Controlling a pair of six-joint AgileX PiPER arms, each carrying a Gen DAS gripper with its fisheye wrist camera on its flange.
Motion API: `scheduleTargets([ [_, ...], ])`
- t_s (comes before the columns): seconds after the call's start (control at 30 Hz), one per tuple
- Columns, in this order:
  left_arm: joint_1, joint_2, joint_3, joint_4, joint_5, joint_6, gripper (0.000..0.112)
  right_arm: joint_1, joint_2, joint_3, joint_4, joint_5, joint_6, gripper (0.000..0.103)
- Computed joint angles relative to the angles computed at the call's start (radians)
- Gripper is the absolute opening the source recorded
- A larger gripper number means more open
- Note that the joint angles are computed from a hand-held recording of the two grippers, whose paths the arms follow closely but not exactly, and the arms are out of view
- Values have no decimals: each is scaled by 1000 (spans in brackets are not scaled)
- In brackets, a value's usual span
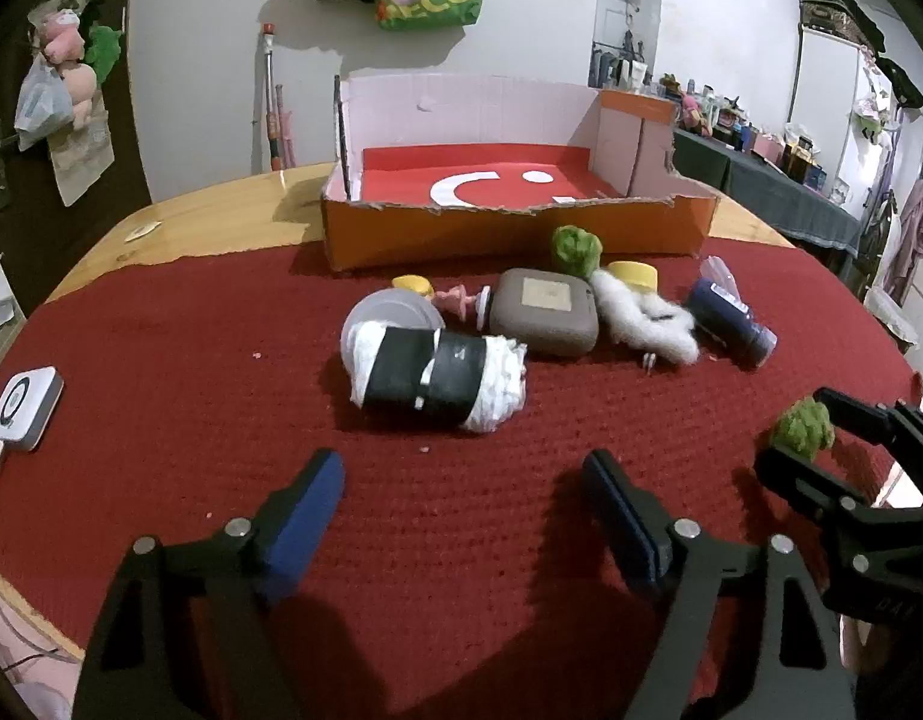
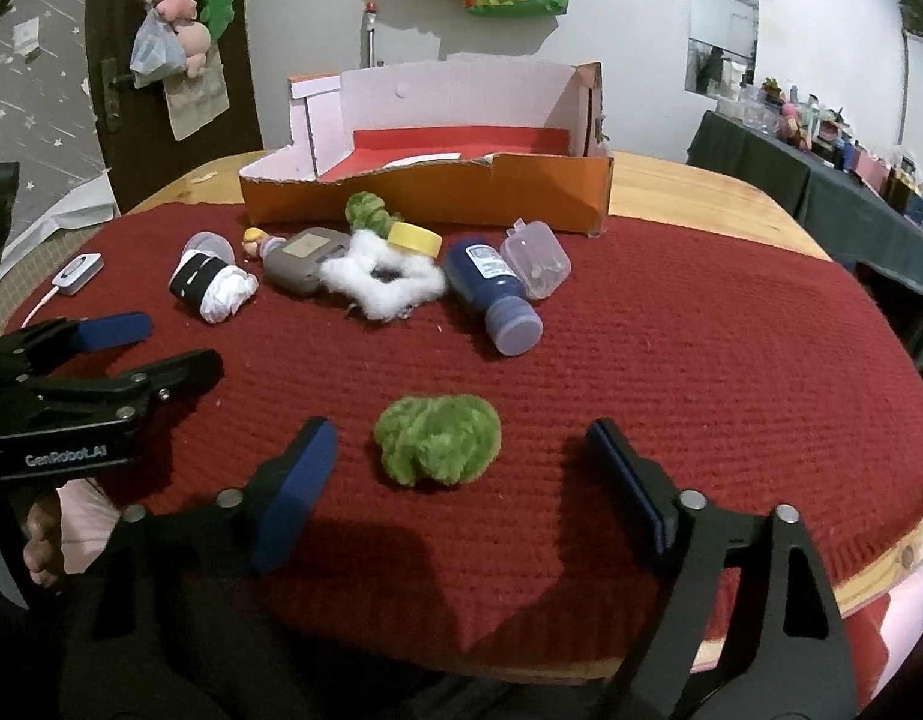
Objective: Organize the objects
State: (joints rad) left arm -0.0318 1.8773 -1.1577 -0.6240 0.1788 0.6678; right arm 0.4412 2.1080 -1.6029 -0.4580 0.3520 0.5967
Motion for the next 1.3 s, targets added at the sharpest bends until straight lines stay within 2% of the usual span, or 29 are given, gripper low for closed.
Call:
scheduleTargets([
  [0.27,-9,22,-56,131,31,-137,75,-17,18,-40,133,3,-138,59],
  [0.4,-13,42,-95,221,45,-228,69,-29,29,-61,238,2,-239,45],
  [0.57,-9,64,-137,272,66,-282,62,-28,40,-86,293,12,-302,35],
  [0.67,-10,71,-150,290,70,-302,57,-27,51,-110,307,27,-326,33],
  [1.03,0,74,-157,215,87,-218,34,-25,71,-159,332,44,-366,32],
  [1.3,17,58,-145,122,109,-133,31,-22,65,-157,331,43,-366,32],
])
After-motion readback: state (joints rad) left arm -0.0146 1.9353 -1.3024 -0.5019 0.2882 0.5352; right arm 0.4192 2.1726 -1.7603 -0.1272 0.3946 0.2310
